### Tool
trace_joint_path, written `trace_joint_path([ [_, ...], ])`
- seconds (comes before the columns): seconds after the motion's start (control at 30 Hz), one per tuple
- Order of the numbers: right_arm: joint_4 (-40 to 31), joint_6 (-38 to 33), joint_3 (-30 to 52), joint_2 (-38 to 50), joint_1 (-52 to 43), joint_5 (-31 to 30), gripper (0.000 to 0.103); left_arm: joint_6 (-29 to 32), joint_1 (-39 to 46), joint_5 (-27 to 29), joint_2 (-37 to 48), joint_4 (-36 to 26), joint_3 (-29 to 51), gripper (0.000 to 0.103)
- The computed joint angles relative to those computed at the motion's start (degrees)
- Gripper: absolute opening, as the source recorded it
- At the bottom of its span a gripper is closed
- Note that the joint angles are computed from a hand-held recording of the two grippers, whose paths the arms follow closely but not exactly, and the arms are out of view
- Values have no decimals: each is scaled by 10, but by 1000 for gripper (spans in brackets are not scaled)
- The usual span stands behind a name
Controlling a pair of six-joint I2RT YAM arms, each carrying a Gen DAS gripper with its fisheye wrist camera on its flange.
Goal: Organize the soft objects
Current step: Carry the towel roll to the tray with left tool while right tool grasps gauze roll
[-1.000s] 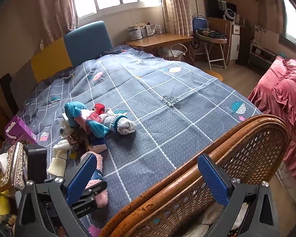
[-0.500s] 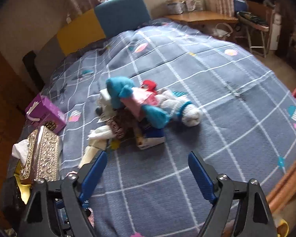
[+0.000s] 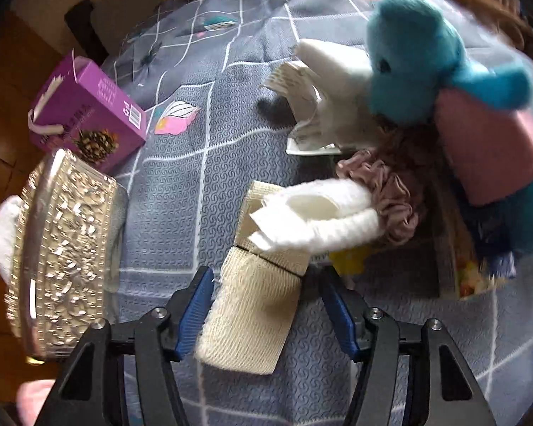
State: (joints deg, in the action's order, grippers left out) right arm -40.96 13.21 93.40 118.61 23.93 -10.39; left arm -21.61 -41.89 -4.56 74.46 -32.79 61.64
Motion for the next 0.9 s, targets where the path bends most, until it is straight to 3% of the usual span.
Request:
trace_joint_path([
  [0.17, 18, -24, -28, -15, -11, -16, 47, 16, 70, 37, 31, -31, 96, 45],
  [0.4, 30, -30, -37, -17, -4, -8, 48, 25, 194, 80, 221, -116, 373, 45],
  [0.53, 39, -41, -51, -27, 1, 3, 48, -14, 279, 77, 296, -155, 489, 45],
  [0.7, 43, -57, -51, -25, 19, 34, 49, -20, 393, 37, 224, -122, 386, 45],
  [0.9, 53, -76, -65, -34, 32, 68, 50, 17, 512, 9, 70, -77, 130, 47],
])
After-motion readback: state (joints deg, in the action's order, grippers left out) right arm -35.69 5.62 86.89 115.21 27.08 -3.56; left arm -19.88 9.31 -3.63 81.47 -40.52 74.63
